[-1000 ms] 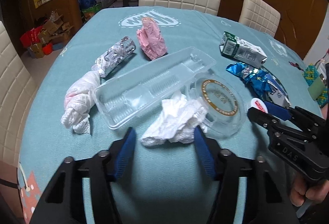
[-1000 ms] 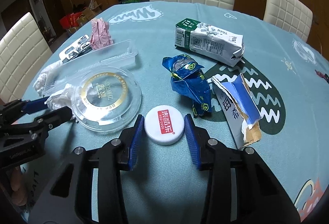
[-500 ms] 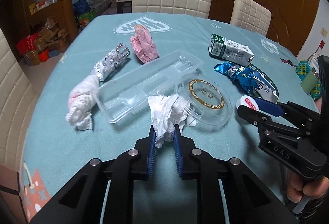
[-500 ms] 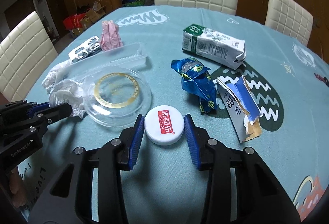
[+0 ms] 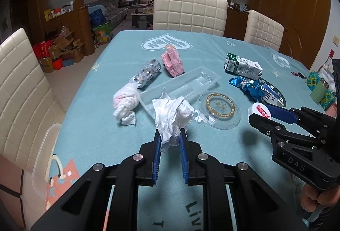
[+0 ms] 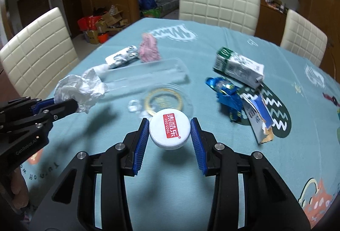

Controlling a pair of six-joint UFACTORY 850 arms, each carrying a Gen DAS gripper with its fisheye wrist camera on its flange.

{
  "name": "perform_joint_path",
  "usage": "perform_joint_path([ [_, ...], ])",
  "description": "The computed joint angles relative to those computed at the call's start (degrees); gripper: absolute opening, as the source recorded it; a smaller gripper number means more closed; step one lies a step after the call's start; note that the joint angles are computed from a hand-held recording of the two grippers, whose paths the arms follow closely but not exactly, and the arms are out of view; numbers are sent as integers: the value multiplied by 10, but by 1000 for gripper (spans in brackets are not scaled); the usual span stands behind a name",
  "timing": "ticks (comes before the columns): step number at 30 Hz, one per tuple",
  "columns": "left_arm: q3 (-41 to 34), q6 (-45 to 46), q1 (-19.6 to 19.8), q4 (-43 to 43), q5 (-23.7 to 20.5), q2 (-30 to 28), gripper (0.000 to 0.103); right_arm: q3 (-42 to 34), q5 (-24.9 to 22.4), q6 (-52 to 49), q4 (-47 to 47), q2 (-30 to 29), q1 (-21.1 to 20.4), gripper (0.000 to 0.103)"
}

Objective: Collect trash
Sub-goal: 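Carry the tissue and the white lid with both tools over the clear bin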

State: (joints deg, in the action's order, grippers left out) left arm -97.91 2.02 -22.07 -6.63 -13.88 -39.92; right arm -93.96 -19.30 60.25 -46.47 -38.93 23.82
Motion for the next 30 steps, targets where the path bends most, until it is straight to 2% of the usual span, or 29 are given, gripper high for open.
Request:
perform_joint_path([
  [5, 46, -51, 11, 48, 30, 30, 17, -24, -13, -46, 27, -12, 20, 41],
  [9, 84, -145, 24, 137, 56, 56, 17, -54, -25, -87, 52, -30, 37, 41],
  [11, 99, -159, 33, 148, 64, 66, 17, -71, -32, -102, 60, -40, 46, 41],
  [17, 144, -330, 59, 308, 84, 95, 17, -144, -51, -178, 115, -82, 70, 41],
  [21, 173, -544, 77, 517, 92, 113, 17, -210, -70, -235, 151, -120, 88, 41],
  [23, 184, -617, 86, 585, 93, 120, 17, -242, -80, -265, 171, -139, 95, 41],
  [30, 197, -698, 112, 651, 81, 125, 17, -393, -129, -366, 233, -227, 119, 42],
])
